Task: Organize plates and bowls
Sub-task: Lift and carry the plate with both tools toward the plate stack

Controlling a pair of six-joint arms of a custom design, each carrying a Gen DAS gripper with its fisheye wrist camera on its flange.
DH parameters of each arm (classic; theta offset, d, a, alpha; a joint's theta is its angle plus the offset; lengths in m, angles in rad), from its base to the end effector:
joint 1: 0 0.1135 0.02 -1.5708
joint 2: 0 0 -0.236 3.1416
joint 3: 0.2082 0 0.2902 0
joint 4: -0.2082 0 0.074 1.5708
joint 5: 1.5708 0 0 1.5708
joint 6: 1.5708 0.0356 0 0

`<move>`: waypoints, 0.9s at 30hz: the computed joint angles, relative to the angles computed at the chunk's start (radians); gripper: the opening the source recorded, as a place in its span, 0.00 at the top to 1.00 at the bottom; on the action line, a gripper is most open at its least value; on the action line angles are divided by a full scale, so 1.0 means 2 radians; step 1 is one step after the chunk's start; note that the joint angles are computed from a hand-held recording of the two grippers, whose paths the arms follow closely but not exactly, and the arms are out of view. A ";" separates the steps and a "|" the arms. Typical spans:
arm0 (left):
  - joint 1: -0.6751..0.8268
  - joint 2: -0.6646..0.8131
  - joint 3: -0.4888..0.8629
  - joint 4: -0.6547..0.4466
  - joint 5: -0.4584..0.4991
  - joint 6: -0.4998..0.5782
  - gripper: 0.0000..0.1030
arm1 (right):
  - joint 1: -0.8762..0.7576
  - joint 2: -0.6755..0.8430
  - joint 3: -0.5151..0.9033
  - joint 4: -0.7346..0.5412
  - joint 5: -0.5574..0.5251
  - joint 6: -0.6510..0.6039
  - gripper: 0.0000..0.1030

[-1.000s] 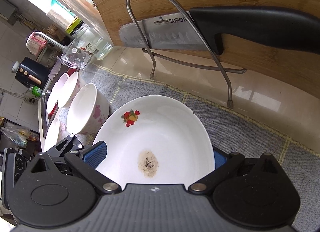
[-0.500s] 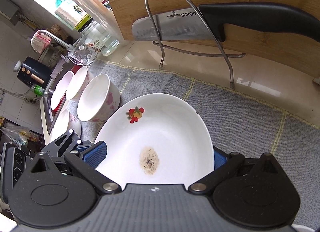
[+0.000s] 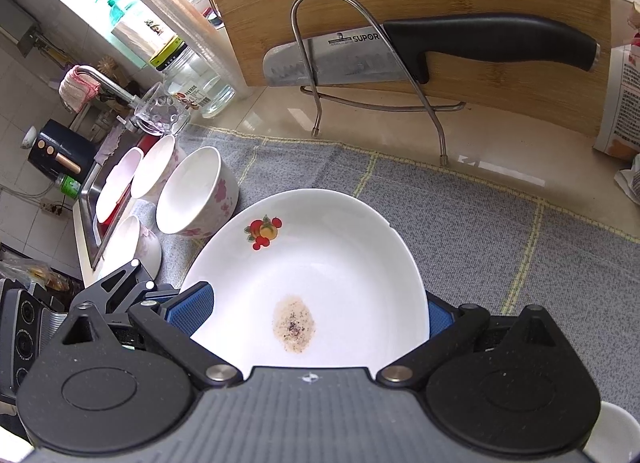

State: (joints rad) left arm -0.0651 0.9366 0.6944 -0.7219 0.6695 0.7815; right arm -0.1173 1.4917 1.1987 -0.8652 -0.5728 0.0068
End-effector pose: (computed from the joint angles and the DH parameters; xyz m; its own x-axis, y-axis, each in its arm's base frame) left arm 0.2264 -0.0369 0.2100 -0.2973 0.5729 -0.7638 0.8643 0.5015 0.0397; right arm 0.3322 -0.0197 0.2290 -0.9106 0.1131 -0.3976 -0.1113 0.8593 0.4992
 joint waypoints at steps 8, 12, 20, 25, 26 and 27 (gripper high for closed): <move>-0.034 -0.005 0.010 -0.002 -0.003 -0.009 0.06 | -0.022 -0.052 -0.031 -0.008 0.003 0.000 0.00; -0.053 -0.010 0.010 -0.003 -0.005 -0.013 0.06 | -0.038 -0.082 -0.050 -0.015 0.003 -0.003 0.00; -0.104 -0.029 0.006 -0.010 -0.013 -0.023 0.06 | -0.085 -0.162 -0.099 -0.043 -0.001 -0.014 0.00; -0.141 -0.037 0.002 -0.010 -0.018 -0.031 0.06 | -0.124 -0.216 -0.128 -0.073 -0.003 -0.026 0.00; -0.148 -0.040 0.000 -0.011 -0.017 -0.032 0.06 | -0.133 -0.224 -0.132 -0.078 -0.004 -0.029 0.00; -0.153 -0.038 0.000 -0.010 -0.017 -0.032 0.06 | -0.144 -0.234 -0.137 -0.086 -0.006 -0.035 0.00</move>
State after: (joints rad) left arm -0.3718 0.8596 0.6951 -0.7413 0.6355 0.7168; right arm -0.4062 1.0231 0.9241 -1.0365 -0.5851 -0.0629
